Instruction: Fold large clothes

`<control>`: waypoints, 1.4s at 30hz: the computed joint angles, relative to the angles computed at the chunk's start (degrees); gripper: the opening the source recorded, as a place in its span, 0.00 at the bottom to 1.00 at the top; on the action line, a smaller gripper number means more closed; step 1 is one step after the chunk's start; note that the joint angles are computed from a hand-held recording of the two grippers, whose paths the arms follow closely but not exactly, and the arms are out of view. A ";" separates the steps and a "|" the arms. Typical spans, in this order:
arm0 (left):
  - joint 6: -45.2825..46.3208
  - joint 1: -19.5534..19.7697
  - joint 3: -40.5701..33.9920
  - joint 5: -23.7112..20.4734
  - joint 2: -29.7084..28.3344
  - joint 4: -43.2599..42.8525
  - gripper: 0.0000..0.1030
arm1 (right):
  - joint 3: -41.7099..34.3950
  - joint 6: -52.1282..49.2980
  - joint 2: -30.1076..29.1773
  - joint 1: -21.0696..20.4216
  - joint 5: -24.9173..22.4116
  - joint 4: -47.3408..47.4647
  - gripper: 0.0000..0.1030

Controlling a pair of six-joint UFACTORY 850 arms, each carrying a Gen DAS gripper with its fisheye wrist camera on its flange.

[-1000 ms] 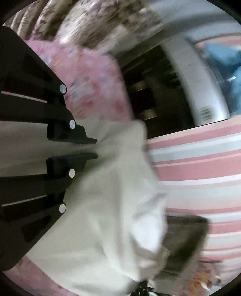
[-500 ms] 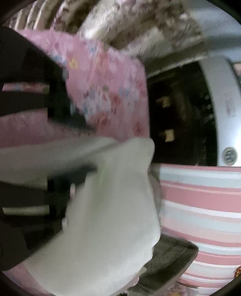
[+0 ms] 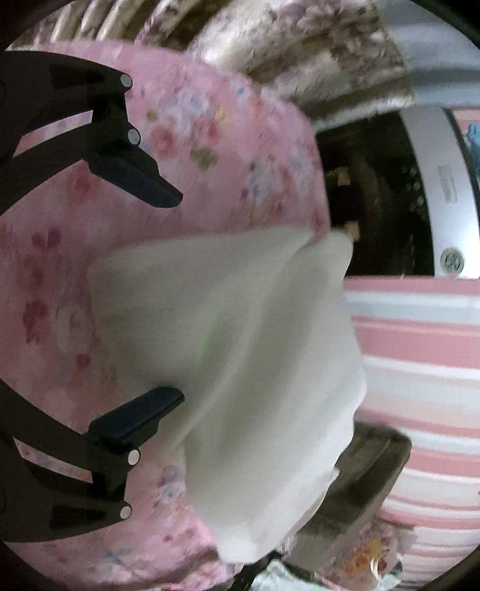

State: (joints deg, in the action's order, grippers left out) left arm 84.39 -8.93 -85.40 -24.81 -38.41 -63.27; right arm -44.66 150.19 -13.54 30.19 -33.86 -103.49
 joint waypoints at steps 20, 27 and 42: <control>4.54 3.14 -2.17 -12.25 3.21 -6.50 0.14 | 4.71 24.36 7.54 0.56 -2.06 -21.86 0.14; 15.43 8.59 11.23 -19.07 15.15 -10.70 0.14 | 8.50 2.97 16.61 13.80 -8.32 0.62 0.14; 38.12 11.22 29.75 -1.67 19.00 -24.10 0.77 | 12.02 9.98 9.77 21.78 -4.31 11.17 0.32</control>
